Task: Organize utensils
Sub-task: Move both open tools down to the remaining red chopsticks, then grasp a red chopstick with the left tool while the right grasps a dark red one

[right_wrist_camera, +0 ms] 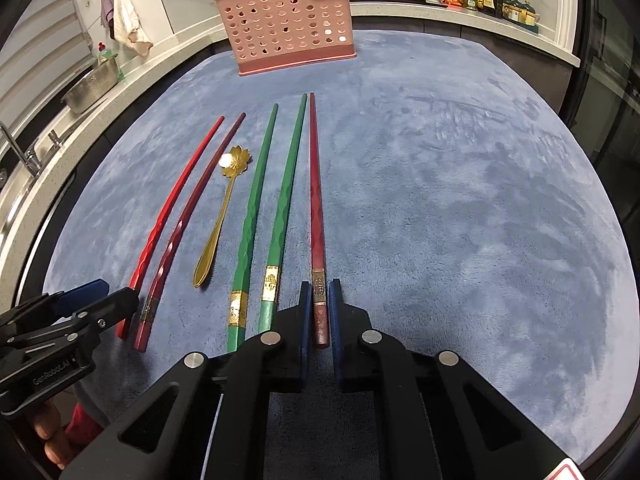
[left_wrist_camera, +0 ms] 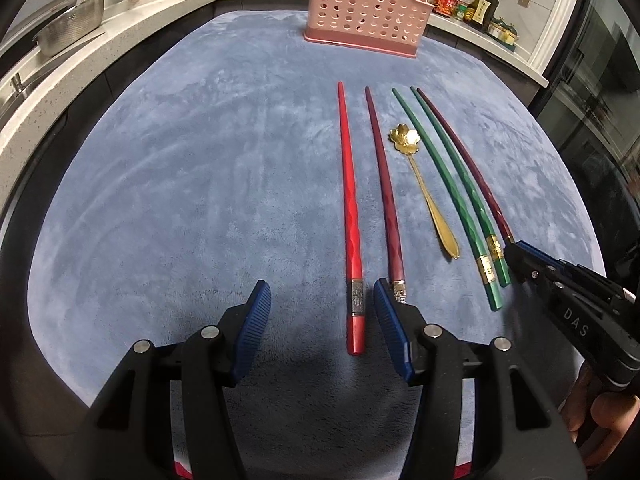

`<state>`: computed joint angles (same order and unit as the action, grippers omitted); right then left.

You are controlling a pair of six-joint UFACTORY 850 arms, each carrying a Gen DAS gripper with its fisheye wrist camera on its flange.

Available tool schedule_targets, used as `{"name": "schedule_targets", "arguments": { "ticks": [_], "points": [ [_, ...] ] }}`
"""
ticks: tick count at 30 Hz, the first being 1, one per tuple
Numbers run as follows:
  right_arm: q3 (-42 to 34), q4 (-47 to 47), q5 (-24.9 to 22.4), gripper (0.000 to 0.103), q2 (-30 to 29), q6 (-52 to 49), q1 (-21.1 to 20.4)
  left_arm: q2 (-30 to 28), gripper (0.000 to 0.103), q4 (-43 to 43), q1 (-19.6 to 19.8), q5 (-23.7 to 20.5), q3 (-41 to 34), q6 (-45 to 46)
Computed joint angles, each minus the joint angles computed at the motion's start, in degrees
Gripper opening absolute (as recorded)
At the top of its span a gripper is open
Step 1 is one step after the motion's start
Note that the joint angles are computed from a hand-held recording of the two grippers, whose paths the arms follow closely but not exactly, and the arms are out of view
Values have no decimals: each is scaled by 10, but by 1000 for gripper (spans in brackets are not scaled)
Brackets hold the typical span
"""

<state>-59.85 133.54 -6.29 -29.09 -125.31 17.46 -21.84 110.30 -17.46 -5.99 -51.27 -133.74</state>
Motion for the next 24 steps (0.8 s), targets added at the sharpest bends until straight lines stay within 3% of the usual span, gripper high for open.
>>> {"name": "schedule_targets", "arguments": {
  "ticks": [9, 13, 16, 20, 24],
  "points": [
    [0, 4, 0, 8, 0, -4, 0, -2, 49, -29, -7, -16, 0, 33],
    [0, 8, 0, 8, 0, -9, 0, -2, 43, -43, -8, -22, 1, 45],
    [0, 13, 0, 8, 0, -14, 0, -3, 33, -43, -8, -23, 1, 48],
    [1, 10, -1, 8, 0, -11, 0, -1, 18, 26, -5, -14, 3, -17],
    [1, 16, -1, 8, 0, -16, 0, 0, 9, 110, -4, -10, 5, -94]
  ]
}}
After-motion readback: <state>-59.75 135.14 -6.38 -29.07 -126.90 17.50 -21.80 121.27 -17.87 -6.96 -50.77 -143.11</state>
